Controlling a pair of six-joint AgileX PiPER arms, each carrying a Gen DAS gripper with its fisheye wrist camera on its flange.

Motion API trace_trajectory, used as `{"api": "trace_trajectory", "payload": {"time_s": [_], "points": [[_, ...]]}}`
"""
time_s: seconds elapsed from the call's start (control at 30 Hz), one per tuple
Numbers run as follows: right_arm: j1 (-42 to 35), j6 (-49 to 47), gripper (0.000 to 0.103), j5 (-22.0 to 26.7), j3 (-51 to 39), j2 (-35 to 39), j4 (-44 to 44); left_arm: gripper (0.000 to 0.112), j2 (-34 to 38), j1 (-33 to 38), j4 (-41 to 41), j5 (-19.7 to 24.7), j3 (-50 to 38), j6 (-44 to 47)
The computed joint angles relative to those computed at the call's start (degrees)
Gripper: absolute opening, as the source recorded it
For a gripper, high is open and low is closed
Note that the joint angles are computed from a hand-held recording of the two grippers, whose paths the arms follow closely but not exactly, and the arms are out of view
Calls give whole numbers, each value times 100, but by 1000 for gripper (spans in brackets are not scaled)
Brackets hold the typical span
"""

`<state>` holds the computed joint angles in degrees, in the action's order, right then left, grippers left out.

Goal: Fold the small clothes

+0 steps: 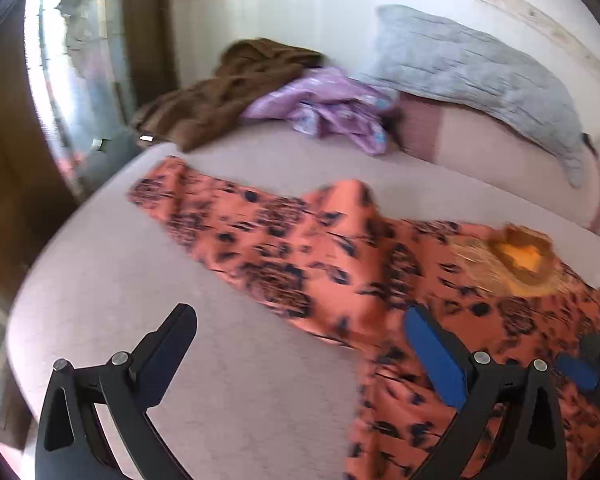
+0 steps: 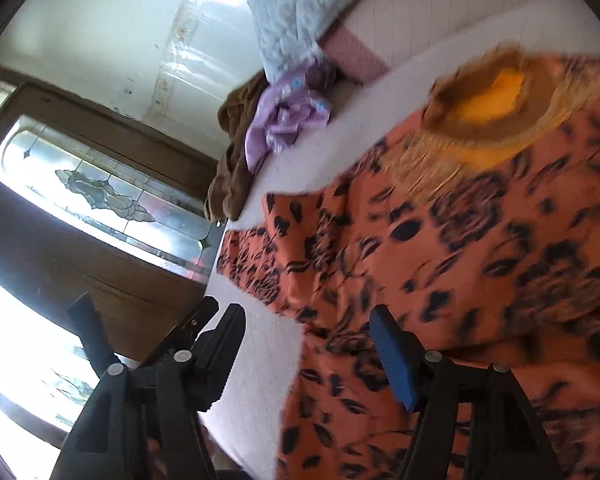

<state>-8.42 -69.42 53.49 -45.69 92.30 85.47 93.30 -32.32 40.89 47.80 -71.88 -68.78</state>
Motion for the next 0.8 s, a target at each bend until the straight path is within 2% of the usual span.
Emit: {"api": "trace_trajectory", "payload": {"time_s": [0.03,0.07,0.1,0.13,0.2,0.27,0.3,0.33,0.37,0.4,0.43,0.5,0.57,0.63,0.67,0.7,0.73,0.8], "points": [[-284,-65,69,82,42,-167,-118,103,63,-19,-154,-158,-38,138],[-528,-133,69,-65,118,-374,-234,102,135,-48,-262,-247,-97,232],[-747,-169,66,-442,211,-589,-438,100,253,-81,-442,-378,-187,409],[-966,-68,64,-800,182,-708,-764,93,401,-105,-673,-514,-300,655],[-1346,59,28,-1196,0,-561,-1333,84,808,-160,-1102,-552,-655,1150],[-1592,796,28,-1763,-365,-55,-2379,71,1483,-265,-1363,-162,-1258,1570],[-1669,1145,25,-1826,-582,259,-2814,67,1730,-289,-1454,14,-1475,1720],[-1872,1265,19,-1660,-805,671,-3026,66,2006,-340,-1445,279,-1709,1807],[-2123,1156,9,-1340,-974,853,-3010,66,2054,-425,-1207,346,-1724,1667],[-2367,838,10,-1111,-974,881,-2764,66,1994,-517,-993,431,-1699,1550],[-2548,654,12,-870,-980,839,-2677,66,1781,-543,-918,396,-1556,1475],[-2949,-115,15,-410,-778,600,-2189,66,1114,-389,-825,-58,-964,1105],[-3479,-974,15,306,-567,356,-1853,82,606,-11,-644,38,-636,441],[-3792,-1556,26,712,-401,312,-1643,89,337,434,-454,221,-428,25],[-3937,-1705,44,813,-356,307,-1630,89,275,754,-384,321,-357,-57],[-4069,-1824,78,870,-313,340,-1614,89,317,1167,-439,478,-412,62],[-4196,-1977,86,917,-258,409,-1545,89,418,1547,-556,596,-541,242],[-4282,-2541,87,894,-24,561,-1132,89,571,2415,-1020,540,-733,750]]}}
